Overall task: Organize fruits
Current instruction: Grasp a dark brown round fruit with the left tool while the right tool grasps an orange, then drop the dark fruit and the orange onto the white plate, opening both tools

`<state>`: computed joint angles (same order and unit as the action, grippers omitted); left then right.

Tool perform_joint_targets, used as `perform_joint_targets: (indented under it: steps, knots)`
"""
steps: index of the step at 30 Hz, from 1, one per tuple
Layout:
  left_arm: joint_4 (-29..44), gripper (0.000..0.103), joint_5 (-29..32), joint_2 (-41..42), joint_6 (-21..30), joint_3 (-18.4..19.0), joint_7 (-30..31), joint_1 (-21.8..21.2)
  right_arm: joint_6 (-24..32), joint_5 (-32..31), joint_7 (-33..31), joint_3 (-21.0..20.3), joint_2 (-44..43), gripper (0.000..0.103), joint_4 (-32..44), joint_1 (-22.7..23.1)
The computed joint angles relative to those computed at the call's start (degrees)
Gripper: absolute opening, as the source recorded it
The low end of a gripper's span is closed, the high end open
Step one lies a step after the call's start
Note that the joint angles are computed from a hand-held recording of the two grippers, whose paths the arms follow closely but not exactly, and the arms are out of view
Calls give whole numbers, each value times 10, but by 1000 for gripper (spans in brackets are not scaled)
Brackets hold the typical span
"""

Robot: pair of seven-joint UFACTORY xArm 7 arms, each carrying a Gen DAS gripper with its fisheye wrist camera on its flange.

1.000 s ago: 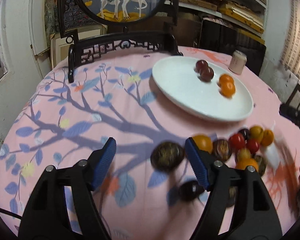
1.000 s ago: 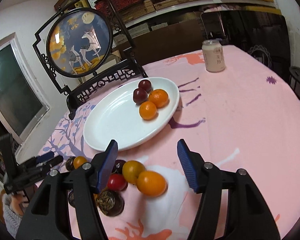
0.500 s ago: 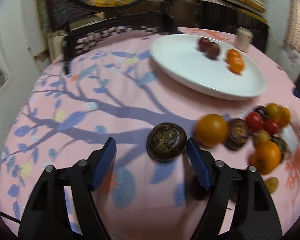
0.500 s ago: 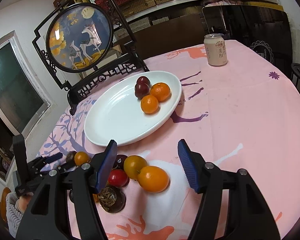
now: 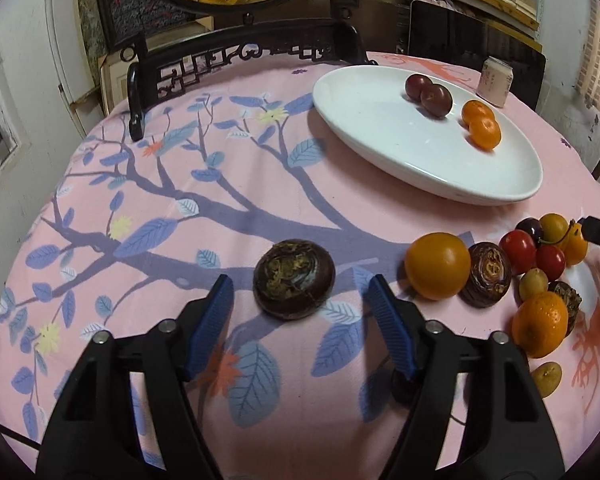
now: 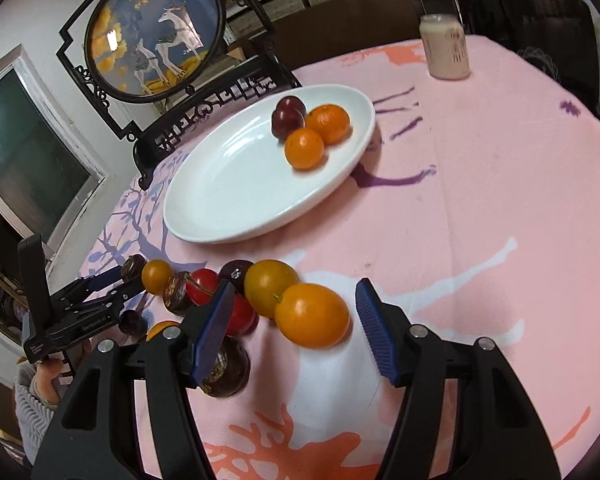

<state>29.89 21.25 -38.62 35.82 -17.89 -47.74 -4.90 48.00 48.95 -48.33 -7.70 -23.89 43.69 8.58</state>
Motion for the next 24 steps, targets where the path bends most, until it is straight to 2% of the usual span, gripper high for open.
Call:
perform_joint_targets:
  steps: [3, 8, 9, 11, 12, 19, 22, 24]
  knots:
    - [-1, 54, -5, 2, -2, 4, 4, -4, 7, -11, 4, 2, 0, 63, -1, -2]
    - [-5, 44, -13, 2, -16, 12, 11, -7, 4, -35, 14, 8, -3, 63, -10, -7]
    - [-6, 42, -15, 1, -19, 13, 13, -8, 3, -38, 15, 7, -2, 58, -9, -7]
    - [-5, 42, -15, 3, -22, 11, 17, -7, 8, -40, 12, 4, 3, 49, -6, -6]
    - [-5, 42, -15, 2, -24, 10, 18, -8, 11, -40, 11, 3, 5, 41, -5, -5]
    - [-7, 42, -8, -16, -33, -5, 12, -2, -10, -24, -11, 2, -21, 40, -16, 0]
    - [15, 42, 16, -12, -26, -31, -8, 23, -29, -2, -16, -7, -34, 40, -18, 6]
    - [46, 42, 27, 13, -31, -34, -9, 32, -41, 16, -17, -11, -33, 40, -9, 14]
